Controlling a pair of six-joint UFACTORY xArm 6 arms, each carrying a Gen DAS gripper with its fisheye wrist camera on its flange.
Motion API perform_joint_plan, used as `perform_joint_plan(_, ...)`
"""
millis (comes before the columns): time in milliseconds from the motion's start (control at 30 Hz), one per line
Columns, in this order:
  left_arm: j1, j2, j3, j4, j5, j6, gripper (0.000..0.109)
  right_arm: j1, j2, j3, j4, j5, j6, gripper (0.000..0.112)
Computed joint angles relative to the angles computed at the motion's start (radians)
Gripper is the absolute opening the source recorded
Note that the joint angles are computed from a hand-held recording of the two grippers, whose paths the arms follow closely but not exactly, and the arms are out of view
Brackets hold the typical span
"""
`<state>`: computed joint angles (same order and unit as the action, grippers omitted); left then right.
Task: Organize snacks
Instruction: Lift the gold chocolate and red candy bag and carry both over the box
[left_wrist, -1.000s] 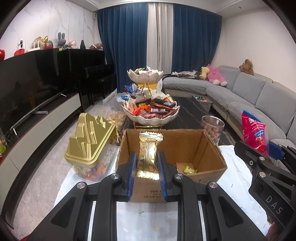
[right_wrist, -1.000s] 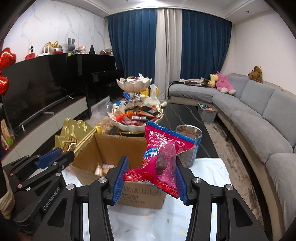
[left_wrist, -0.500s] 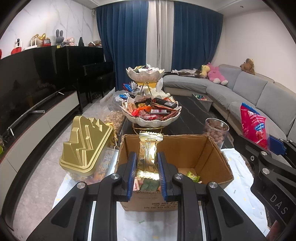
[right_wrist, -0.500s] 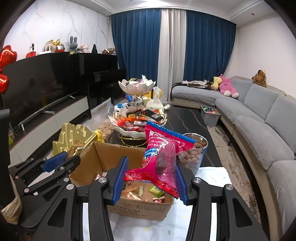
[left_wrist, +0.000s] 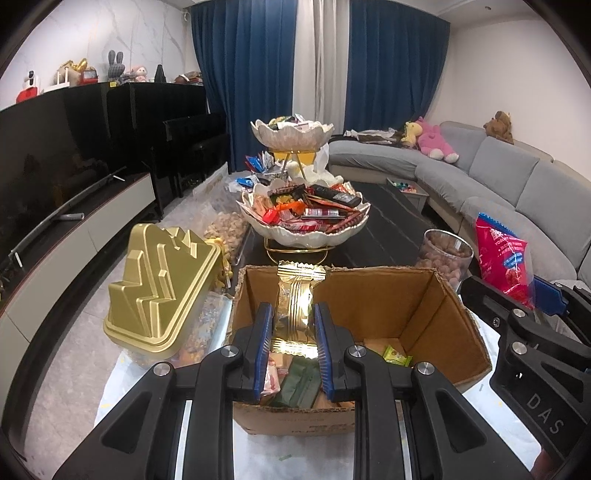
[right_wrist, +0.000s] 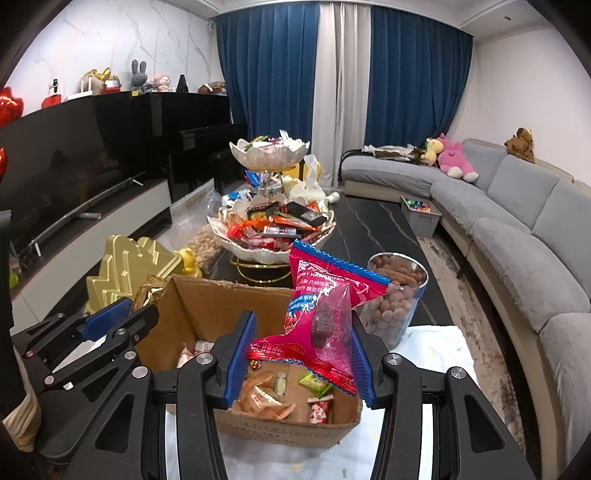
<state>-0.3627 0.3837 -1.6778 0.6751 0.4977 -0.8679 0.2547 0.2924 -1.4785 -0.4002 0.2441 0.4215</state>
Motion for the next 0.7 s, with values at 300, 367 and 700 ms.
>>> perform_joint_plan(300,0.008,0.061,-0.055,-0.064,0.01,0.059,0.024,0.007,0.069,-0.071,0.04,0.054,-0.029,0.049)
perform_joint_plan(367,0.009,0.072,-0.065,-0.076,0.012,0.071,0.024,0.008,0.079,-0.078,0.054,0.064,-0.041,0.049)
perform_joint_plan(700,0.008,0.115,-0.103,-0.163,0.028,0.154,0.024,0.015,0.128,-0.13,0.112,0.121,-0.096,0.049)
